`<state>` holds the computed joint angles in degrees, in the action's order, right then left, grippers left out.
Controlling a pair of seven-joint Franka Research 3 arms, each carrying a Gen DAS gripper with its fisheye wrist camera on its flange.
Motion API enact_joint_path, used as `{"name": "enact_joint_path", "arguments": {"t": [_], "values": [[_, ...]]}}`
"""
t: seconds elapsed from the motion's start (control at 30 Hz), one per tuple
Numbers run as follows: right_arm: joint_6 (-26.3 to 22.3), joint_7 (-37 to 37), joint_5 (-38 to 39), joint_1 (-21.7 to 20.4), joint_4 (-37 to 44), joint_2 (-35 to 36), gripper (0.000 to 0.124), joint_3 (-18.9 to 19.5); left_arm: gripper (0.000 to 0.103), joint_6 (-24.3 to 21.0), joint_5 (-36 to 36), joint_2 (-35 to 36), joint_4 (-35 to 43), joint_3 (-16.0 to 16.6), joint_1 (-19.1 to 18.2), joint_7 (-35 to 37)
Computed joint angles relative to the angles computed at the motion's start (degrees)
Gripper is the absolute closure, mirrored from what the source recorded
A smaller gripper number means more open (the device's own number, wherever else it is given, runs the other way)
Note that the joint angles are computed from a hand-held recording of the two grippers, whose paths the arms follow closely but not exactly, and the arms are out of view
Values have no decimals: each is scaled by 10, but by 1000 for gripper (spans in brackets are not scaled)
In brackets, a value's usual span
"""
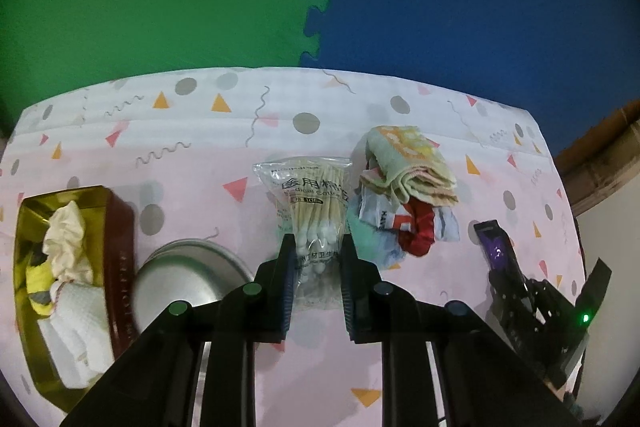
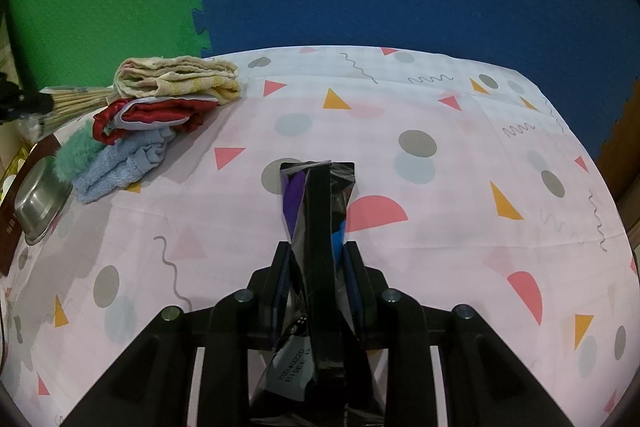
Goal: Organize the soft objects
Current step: 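Lift the cotton swab bag and carry it over the gold tin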
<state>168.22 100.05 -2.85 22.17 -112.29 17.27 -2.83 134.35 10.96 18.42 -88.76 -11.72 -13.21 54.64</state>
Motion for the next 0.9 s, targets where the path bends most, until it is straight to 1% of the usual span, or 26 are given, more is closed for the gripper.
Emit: {"name": "enact_joint_path", "arguments": {"t": [0.3,0.43,0.6,0.9], "values": [[0,-1,2,0,0,0,97,0,85,21,14,-68,-74,2,6,-5],[1,-2,4,0,0,1,97,0,85,22,16,-100,-104,3,12,-1],[0,1,2,2,1,1,97,-1,85,24,36,-145,-145,9,21,-13],[1,1,2,2,0,1,97,-1,85,5,75,-212,-214,19,49,-39]]}}
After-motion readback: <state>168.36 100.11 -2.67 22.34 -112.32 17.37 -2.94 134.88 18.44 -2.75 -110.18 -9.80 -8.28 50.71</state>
